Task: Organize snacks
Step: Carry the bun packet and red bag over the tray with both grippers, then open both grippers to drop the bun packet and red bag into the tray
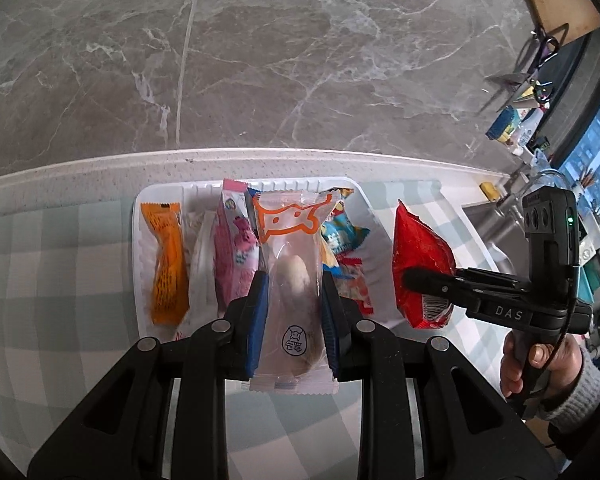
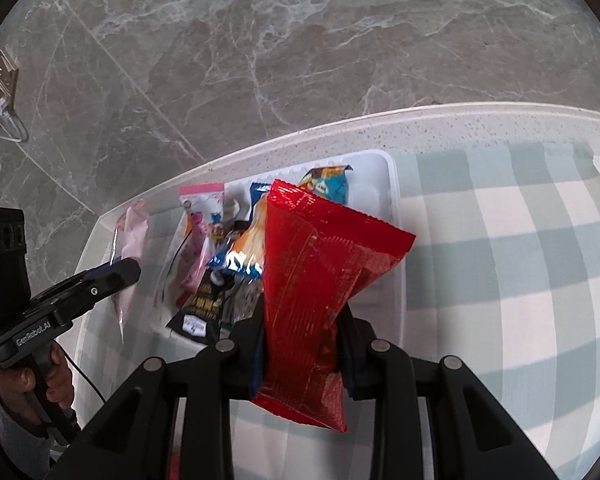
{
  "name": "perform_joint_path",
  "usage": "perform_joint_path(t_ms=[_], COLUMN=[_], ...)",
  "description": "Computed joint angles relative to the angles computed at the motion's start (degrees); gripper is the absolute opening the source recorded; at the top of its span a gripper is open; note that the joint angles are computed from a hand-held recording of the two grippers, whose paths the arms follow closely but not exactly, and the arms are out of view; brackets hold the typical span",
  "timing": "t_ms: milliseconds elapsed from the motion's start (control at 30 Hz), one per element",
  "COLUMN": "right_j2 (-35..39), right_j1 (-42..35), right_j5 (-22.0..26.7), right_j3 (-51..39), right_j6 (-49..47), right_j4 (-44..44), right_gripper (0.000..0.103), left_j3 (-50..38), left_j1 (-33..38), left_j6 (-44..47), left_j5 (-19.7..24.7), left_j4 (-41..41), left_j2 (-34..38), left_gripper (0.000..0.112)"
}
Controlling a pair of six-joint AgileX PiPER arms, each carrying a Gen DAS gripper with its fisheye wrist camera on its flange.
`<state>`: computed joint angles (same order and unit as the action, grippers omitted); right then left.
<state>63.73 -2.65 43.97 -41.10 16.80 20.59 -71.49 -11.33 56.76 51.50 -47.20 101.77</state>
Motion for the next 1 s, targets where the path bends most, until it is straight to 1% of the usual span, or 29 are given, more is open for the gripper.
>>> perform_joint_path(t_ms=[233,500,567,700,767,833,867,933,967,1000], right_j2=[5.7,10.2,10.8,11.6,12.2,12.0,11.9,11.4,10.9,10.3], right_j1=[-0.5,0.0,0.1,1.2,1.9,2.9,3.4,4.0,4.3,4.6], right_j5=[-3.0,-4.7,-4.9,-5.1,-5.2,-5.0,-4.8,-4.6,-4.3,-4.0], right_j3=[-0.9,-2.1,-2.0,-2.4,-2.9,-3.2,-3.3,-3.5,-3.5,-3.4], right_j6=[-1.8,-2.2,-2.2,-0.7,-0.4,1.4,2.1,3.1,3.8,4.5], right_j4=[-0.3,-1.6,-1.9,-4.2,-5.0,-7.1,-8.0,-9.1,-9.9,-10.7], right_gripper=[0.032,0.032,0.032,0.034,0.036,0.039,0.042,0.046,0.046,0.047], left_j3=[-4.4,-7.7,-7.5,-7.4,-6.9,-6.7,-6.1,-5.6,-5.1,-4.7], left_j1=[-2.4,-6.2,-7.2,-8.8,-9.8,-10.4,-10.2,-10.1,-10.3,-10.4], left_j6=[-2.6,-5.4,-6.1,-7.2,-9.1,-9.9,-8.9,-7.8,-7.9,-8.0], left_j5=[-2.0,-5.8,-7.6,-10.5,-12.5,-13.9,-14.2,-14.7,-15.5,-16.2], left_j4=[1.8,5.1,6.0,7.6,10.5,11.7,11.0,10.0,10.3,10.5], left_j2=[4.2,8.2,8.7,9.8,10.0,10.3,10.1,9.9,9.5,9.0], left_gripper=[0.023,0.023,0.023,0.024,0.025,0.025,0.025,0.029,0.041,0.057])
